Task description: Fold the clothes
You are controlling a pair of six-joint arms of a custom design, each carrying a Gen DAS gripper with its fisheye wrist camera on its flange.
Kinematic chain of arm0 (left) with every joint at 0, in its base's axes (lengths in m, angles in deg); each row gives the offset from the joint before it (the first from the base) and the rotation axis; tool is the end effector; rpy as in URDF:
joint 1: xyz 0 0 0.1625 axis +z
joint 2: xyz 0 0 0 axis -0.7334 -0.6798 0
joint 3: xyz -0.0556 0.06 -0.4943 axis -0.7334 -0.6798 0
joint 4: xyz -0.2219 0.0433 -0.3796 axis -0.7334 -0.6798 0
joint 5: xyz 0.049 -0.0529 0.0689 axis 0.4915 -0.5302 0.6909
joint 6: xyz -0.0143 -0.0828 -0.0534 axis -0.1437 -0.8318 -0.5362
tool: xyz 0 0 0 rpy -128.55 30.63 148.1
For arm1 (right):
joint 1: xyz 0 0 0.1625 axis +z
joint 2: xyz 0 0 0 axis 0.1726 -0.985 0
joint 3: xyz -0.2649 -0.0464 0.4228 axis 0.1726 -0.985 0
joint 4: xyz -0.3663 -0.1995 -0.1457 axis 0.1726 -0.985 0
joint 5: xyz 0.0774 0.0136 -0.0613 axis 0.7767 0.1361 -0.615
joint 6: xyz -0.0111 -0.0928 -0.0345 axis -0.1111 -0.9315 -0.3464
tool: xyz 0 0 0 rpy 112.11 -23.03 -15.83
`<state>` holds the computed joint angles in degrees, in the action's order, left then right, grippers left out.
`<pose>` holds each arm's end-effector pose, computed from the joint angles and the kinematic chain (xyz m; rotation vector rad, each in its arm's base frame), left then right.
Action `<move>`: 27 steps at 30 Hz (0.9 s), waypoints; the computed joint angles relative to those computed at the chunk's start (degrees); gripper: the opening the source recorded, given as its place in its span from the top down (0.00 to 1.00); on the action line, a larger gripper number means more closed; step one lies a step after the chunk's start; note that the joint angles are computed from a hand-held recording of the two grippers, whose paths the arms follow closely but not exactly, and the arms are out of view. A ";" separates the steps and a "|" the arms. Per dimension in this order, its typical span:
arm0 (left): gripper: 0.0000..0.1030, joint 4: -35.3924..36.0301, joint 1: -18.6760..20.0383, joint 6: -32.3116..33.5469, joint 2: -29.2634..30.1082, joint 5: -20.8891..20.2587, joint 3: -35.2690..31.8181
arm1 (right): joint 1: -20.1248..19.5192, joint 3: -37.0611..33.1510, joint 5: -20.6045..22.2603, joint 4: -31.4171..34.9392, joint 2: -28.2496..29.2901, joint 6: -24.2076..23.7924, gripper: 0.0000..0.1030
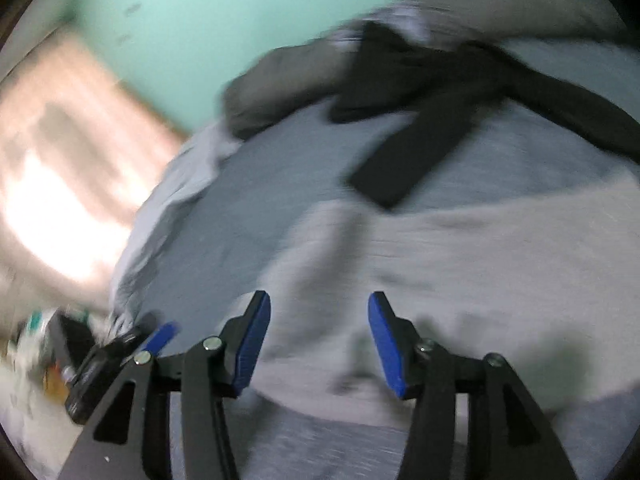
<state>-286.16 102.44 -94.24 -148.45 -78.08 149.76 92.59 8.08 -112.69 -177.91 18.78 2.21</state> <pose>-0.0788 -0.4987 0.3060 -0.4820 2.1901 -1.6838 0.3075 -0.7424 0.0850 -0.9274 2.9437 -0.2497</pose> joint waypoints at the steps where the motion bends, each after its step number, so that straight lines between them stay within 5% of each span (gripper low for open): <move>1: 0.30 0.08 0.01 0.12 0.11 -0.19 -0.15 | -0.62 -0.47 -1.66 -0.41 0.14 1.61 0.45; 6: 0.30 0.35 0.14 0.14 0.74 -0.72 -0.71 | -3.25 -4.33 -2.66 5.94 1.60 7.97 0.42; 18: 0.30 0.50 0.53 -0.61 0.66 -1.21 -0.47 | -1.87 -6.33 -7.14 7.67 5.06 8.92 0.39; 20: 0.30 0.45 0.51 -0.57 0.72 -1.30 -0.51 | -1.50 -5.96 -7.35 6.86 5.23 7.84 0.45; 25: 0.30 0.38 0.34 -0.55 0.77 -1.12 -0.41 | -0.85 -4.77 -7.38 4.17 5.24 4.93 0.80; 27: 0.30 0.29 0.33 -0.57 0.80 -1.07 -0.37 | -0.62 -4.36 -7.11 3.04 5.12 3.42 0.85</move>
